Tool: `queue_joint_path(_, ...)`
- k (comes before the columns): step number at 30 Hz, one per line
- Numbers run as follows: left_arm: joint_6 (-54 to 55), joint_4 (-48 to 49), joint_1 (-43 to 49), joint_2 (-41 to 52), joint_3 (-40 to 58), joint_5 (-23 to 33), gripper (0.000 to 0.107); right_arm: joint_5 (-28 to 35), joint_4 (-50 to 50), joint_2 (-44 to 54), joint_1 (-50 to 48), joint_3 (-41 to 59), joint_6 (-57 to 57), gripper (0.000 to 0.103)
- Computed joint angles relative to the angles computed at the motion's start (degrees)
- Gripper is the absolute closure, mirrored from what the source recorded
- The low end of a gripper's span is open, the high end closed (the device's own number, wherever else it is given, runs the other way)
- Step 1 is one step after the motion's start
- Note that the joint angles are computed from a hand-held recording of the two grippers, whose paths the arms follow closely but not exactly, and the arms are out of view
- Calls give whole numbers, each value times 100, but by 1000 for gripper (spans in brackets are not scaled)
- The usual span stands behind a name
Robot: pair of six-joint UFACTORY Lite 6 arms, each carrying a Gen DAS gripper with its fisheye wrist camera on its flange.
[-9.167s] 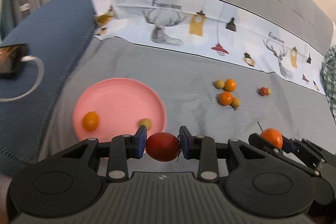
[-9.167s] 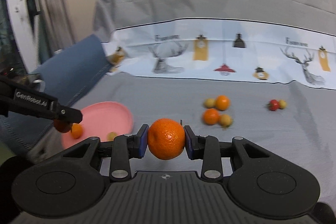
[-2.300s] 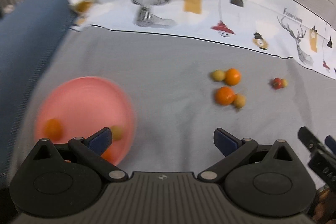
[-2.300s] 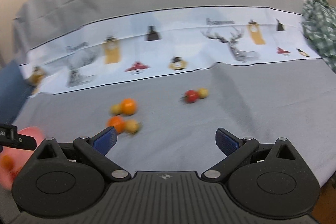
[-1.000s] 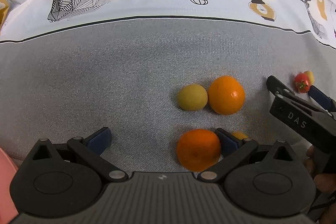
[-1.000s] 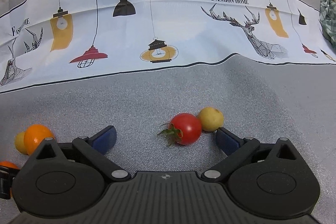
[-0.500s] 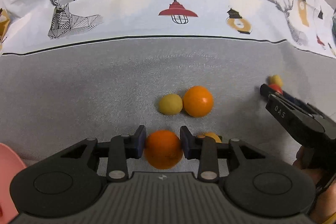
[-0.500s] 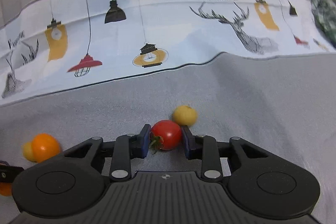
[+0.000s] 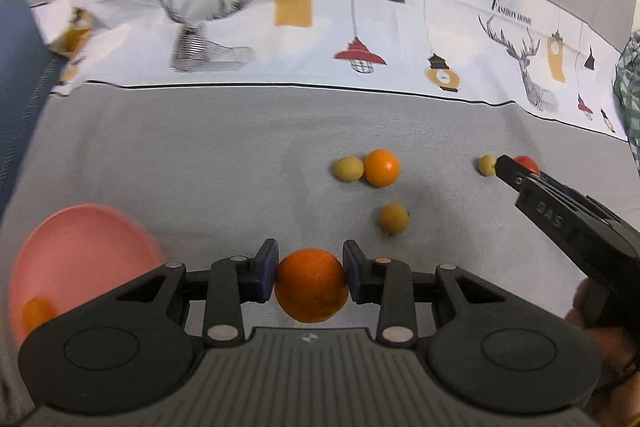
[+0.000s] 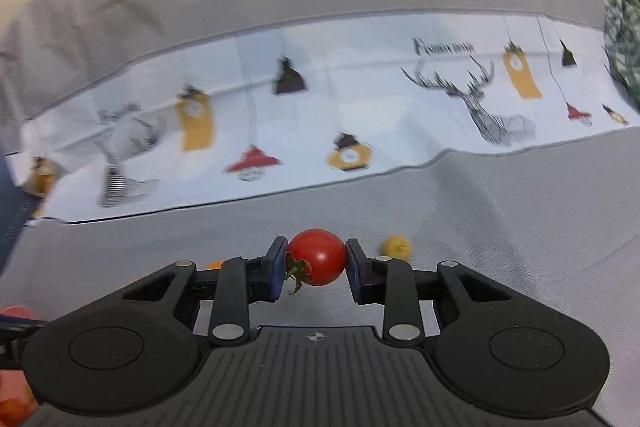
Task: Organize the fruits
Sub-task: 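Carry the kumquat in the left tool while the right tool carries the tomato over the pink plate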
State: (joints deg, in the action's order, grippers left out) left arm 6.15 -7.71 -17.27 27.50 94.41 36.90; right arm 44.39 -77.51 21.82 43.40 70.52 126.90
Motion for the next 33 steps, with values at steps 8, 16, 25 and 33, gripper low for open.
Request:
queue_joint_path(8,228,110,748,-2441,-1929,153,68,1328,904,-101,1916,1107,-900,71)
queue_joint_path(16,1736,-643,2303,-4192,-2991,869,68,2126,1445,774,3282,2799,-1558,71)
queue_joint_path(25,3954,-1874,4827,-5244,-3745,1922,68,2583,2049,2314,3975,5362,-2828,71)
queue_joint_path(33,5109,-2348,5983,-5524,-4120,2126,68,3021,2141,2980,4155,6551,-3496,71)
